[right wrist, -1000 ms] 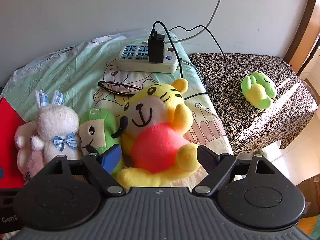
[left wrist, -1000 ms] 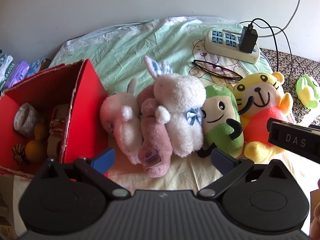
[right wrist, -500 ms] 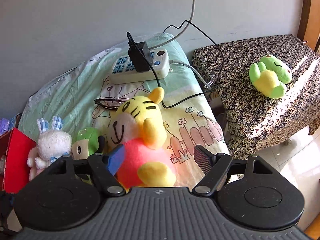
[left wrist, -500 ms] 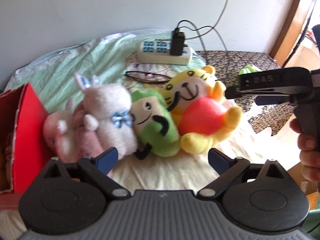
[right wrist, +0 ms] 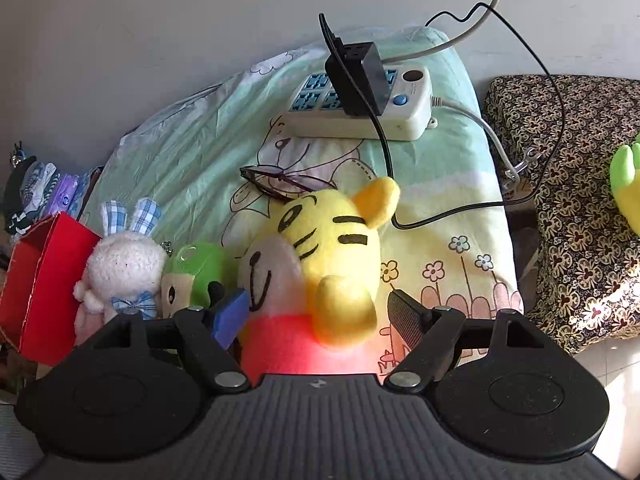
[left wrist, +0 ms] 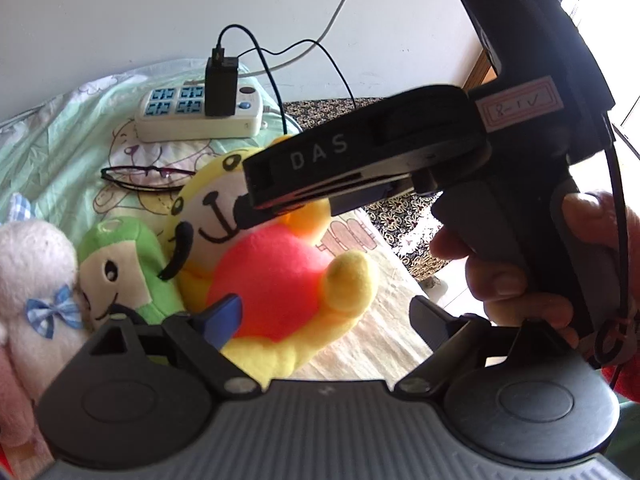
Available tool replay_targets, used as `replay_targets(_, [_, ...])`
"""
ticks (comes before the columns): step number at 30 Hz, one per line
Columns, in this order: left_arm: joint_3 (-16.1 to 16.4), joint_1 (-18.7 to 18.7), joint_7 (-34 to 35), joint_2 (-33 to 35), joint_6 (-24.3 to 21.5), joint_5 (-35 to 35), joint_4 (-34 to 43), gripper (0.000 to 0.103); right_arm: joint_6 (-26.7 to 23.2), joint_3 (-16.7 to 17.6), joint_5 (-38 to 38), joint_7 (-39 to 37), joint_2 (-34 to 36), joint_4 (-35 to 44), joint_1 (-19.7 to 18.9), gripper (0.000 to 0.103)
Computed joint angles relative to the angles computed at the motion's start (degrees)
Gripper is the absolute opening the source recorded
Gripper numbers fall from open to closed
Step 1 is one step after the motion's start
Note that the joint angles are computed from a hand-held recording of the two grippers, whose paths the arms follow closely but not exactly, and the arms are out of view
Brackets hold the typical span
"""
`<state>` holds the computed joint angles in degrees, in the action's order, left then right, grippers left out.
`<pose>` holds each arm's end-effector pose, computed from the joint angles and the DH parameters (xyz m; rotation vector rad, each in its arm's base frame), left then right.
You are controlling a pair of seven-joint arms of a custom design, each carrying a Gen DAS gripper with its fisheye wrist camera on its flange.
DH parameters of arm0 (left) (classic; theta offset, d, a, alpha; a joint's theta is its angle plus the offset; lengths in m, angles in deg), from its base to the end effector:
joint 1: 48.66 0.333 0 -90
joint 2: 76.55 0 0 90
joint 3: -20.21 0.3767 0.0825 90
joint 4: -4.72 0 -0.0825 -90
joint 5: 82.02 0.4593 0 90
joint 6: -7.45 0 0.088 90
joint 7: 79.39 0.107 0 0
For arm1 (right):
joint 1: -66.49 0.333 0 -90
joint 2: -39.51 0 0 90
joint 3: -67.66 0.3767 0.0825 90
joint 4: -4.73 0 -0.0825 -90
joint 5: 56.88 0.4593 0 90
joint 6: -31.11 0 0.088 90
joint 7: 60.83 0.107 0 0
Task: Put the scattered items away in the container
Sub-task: 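Close the right gripper on the yellow tiger plush's head, then lift the tiger plush with the right gripper and carry it over the red box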
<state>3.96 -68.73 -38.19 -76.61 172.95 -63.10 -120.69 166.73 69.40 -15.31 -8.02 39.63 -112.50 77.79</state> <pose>0.5035 -0.3937 0.4837 -1.8766 2.0176 -0.9837 0.6292 0.1538 0.5004 -2.0926 1.3466 0.0802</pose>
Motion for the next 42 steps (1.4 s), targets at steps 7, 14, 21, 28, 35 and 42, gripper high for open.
replay_targets(7, [0.92,-0.41,5.34,2.14,1.02,-7.77,0.22,0.092,-8.07,0.61,1.59,-0.05,5.48,5.47,-1.82,0.079])
replay_targets(14, [1.66,-0.97,7.93,3.11,0.2,-6.88,1.28,0.076,-12.75,0.73,5.51,0.12,5.97,6.36,-4.3,0.052])
replay_targets(21, [0.03,-1.52,15.94,0.37,3.52,-13.39,-0.31,0.063,-12.04,-1.2,10.06,1.17,0.35,1.39,-5.64,0.047])
replay_targets(28, [-4.52,3.78,1.65,-6.74,6.93,4.47,-3.11,0.063,-9.69,-3.73,17.31,-3.44,-7.91,-2.87,-3.5,0.047])
replay_targets(35, [-10.34,13.27,-4.4,-22.7,5.96,7.97,-12.02,0.063,-7.54,-3.05,24.18,-7.88,-11.01,-2.87,2.61,0.047])
replay_targets(42, [-3.4,11.28,2.5,-41.96,1.54,1.35,-25.15,0.063,-2.58,1.78,28.48,-9.07,-9.62,-0.41,10.13,0.047])
